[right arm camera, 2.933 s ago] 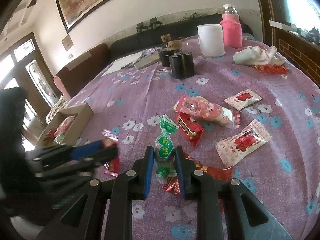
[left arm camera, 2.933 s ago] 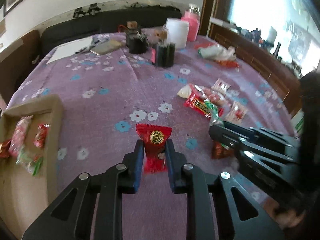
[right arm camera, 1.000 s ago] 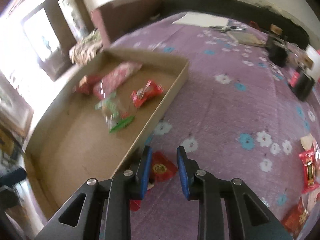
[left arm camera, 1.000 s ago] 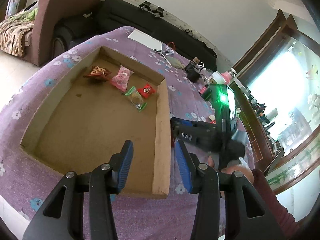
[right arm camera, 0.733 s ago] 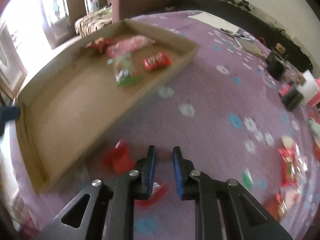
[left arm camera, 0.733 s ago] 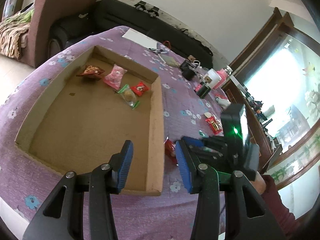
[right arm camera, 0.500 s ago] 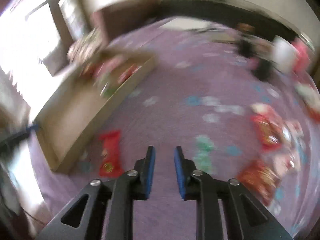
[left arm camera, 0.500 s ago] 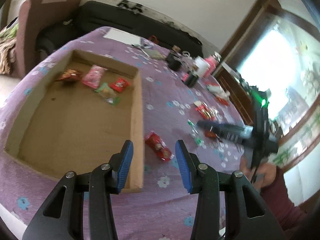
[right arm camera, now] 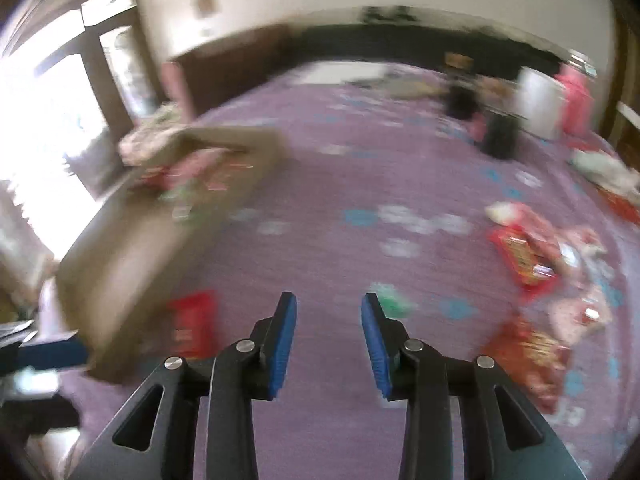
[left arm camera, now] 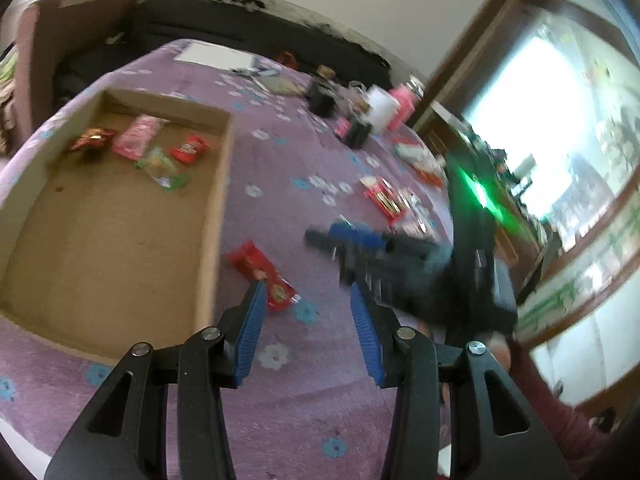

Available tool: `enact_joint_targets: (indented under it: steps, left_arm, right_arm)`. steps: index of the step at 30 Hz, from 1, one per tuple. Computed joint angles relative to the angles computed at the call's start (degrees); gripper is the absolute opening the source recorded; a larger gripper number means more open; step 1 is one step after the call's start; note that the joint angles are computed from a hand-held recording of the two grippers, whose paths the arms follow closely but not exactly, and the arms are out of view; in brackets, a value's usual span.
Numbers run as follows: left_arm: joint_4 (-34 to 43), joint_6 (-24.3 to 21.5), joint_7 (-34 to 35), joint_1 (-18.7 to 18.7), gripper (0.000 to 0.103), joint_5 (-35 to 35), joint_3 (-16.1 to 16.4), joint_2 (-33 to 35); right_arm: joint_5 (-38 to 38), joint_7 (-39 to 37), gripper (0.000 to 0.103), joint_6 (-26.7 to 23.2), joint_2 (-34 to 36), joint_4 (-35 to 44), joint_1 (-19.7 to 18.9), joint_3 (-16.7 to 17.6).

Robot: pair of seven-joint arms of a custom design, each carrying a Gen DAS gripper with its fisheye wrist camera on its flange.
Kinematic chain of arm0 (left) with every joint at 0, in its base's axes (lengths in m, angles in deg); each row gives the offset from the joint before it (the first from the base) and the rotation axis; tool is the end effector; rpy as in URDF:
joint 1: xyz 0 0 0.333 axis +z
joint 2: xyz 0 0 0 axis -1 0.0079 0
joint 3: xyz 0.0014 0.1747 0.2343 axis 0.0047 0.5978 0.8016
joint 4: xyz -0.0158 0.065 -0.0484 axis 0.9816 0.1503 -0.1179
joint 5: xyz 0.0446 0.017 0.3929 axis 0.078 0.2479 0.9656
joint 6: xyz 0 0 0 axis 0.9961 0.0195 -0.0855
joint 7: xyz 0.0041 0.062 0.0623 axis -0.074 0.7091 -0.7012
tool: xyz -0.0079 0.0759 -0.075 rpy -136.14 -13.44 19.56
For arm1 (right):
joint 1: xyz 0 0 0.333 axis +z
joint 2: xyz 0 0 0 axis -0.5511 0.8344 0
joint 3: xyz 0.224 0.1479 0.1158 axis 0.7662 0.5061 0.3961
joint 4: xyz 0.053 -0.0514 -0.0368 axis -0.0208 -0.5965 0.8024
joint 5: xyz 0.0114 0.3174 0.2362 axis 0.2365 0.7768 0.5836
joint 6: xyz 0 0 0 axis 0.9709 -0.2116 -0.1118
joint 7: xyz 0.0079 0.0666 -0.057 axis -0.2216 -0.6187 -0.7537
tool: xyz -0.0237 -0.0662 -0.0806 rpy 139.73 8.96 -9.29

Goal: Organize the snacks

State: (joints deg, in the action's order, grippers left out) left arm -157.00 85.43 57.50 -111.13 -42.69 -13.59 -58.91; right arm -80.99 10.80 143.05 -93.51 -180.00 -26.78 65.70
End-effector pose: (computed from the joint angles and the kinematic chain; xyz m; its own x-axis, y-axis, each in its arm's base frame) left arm 0.4476 -0.1899 0.5197 -0.4753 -0.7523 0.4561 -0.7862 0.1305 -0.6040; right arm 0.4518 0.0885 0.5029 0.0327 -0.9861 -0.1630 -0.7829 0.0761 -0.6175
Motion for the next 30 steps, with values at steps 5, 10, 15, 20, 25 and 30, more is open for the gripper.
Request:
enact_joint_targets:
  steps: [5, 10, 15, 20, 25, 30]
  left_arm:
    - [-0.4, 1.8, -2.3, 1.3, 0.042, 0.5, 0.5, -0.5]
    - [-0.5, 1.1, -2.3, 1.2, 0.042, 1.3, 0.9, -0.3]
    - [0.6, 0.1, -0.5, 0.4, 0.042, -0.6, 0.9, 1.2]
    - [1.6, -1.9, 0.3, 0.3, 0.042, -0.5, -1.1, 2.7]
    - [2.2, -2.6, 0.8, -0.4, 0.042, 1.0, -3.0, 3.7]
    - [3.6, -2.1, -1.8, -0.9, 0.042, 4.6, -5.6, 6.3]
  right_arm:
    - [7.9, -10.7, 0.035, -0.3, 3.5, 2.7, 8.4, -2.9]
    - [1.7, -3.7, 0.020, -1.1, 7.4, 5.1, 4.6, 2.1]
    - [-1.2, 5.2, 0.020, -5.7, 3.3, 2.8, 1.4, 2.1]
    - [4.0, 0.8, 0.034, -4.8, -3.7, -2.5, 4.6, -3.2]
    - [3.5, 3.7, 0.051, 0.2, -11.3, -7.7, -3.7, -1.0]
    - [2.4, 4.6, 0.052, 0.0, -7.8, -6.5, -5.7, -1.7]
